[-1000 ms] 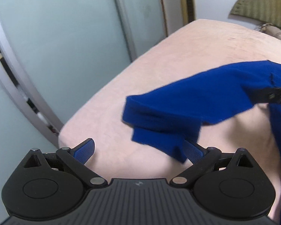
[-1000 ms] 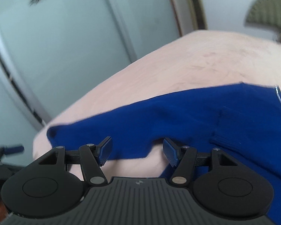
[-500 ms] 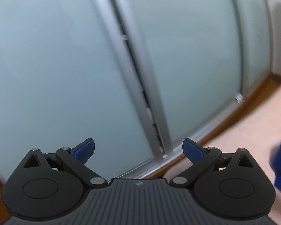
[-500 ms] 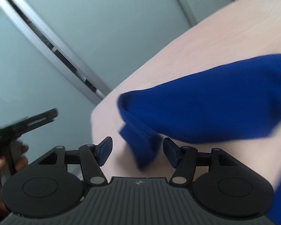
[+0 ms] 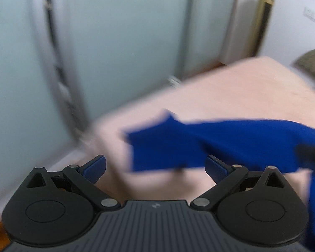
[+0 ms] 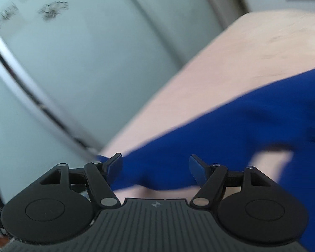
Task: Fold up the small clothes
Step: 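Grasp the other blue sleeve cuff with the left gripper and lift it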
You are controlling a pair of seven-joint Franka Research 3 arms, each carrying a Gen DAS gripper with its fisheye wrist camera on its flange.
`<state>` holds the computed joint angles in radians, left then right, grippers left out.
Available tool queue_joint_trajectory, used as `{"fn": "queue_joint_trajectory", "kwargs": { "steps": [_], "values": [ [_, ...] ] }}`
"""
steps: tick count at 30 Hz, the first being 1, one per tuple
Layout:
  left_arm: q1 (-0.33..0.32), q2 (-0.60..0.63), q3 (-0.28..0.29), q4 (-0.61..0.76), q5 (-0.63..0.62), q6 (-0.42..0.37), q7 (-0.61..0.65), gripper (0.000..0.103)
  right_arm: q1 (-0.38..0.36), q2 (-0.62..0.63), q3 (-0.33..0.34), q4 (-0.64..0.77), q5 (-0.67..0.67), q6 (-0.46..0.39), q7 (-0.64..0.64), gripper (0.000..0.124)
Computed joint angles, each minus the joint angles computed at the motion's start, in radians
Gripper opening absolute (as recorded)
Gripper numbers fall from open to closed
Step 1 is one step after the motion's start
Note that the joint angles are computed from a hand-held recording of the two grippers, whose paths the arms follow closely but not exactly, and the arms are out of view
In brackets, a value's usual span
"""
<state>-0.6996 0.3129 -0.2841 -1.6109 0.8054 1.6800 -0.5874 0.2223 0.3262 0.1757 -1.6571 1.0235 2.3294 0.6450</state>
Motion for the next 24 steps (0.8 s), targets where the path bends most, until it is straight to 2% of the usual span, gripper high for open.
{"fn": "queue_joint_trajectory", "kwargs": {
  "steps": [2, 3, 5, 6, 7, 11, 15, 17, 18, 19, 20, 21, 22, 24],
  "values": [
    [0.024, -0.021, 0.005, -0.056, 0.009, 0.151, -0.099, 0.101, -0.007, -0.027, -0.014, -0.038, -0.013, 0.02, 0.003, 0.069],
    [0.012, -0.011, 0.019, -0.054, 0.018, 0.206, -0.165, 0.101, -0.016, -0.035, -0.019, -0.047, -0.007, 0.01, 0.006, 0.07],
    [0.028, -0.044, 0.025, -0.134, 0.068, 0.321, -0.365, 0.101, -0.029, -0.054, -0.025, -0.074, 0.01, -0.005, 0.003, 0.072],
    [0.025, -0.056, 0.029, -0.161, 0.096, 0.34, -0.459, 0.101, -0.033, -0.065, -0.03, -0.09, 0.012, -0.004, -0.006, 0.075],
    [0.015, -0.057, 0.03, -0.167, 0.13, 0.321, -0.538, 0.101, -0.035, -0.075, -0.035, -0.102, 0.011, -0.001, -0.016, 0.077],
    [0.029, -0.08, 0.024, -0.224, 0.22, 0.359, -0.724, 0.1, -0.031, -0.098, -0.043, -0.145, 0.018, 0.02, -0.033, 0.077],
    [0.038, -0.106, 0.013, -0.276, 0.27, 0.339, -0.891, 0.098, -0.014, -0.093, -0.04, -0.161, 0.033, 0.047, -0.024, 0.077],
    [0.051, -0.122, 0.004, -0.296, 0.255, 0.321, -0.923, 0.086, -0.014, -0.087, -0.041, -0.16, 0.038, 0.056, -0.031, 0.078],
    [0.06, -0.131, 0.0, -0.301, 0.241, 0.311, -0.916, 0.073, -0.013, -0.073, -0.041, -0.144, 0.034, 0.059, -0.027, 0.078],
    [0.068, -0.129, -0.004, -0.296, 0.23, 0.31, -0.902, 0.056, -0.016, -0.077, -0.042, -0.147, 0.033, 0.054, -0.026, 0.078],
    [0.08, -0.132, -0.006, -0.301, 0.224, 0.334, -0.885, 0.045, -0.019, -0.078, -0.042, -0.147, 0.033, 0.052, -0.023, 0.078],
    [0.093, -0.138, -0.005, -0.313, 0.225, 0.374, -0.874, 0.025, -0.022, -0.082, -0.043, -0.149, 0.035, 0.048, -0.02, 0.078],
    [0.1, -0.144, -0.006, -0.328, 0.23, 0.403, -0.878, 0.013, -0.024, -0.08, -0.044, -0.147, 0.035, 0.043, -0.017, 0.078],
    [0.105, -0.139, -0.013, -0.323, 0.207, 0.406, -0.853, 0.007, -0.027, -0.083, -0.047, -0.15, 0.033, 0.043, -0.01, 0.078]
  ]
}}
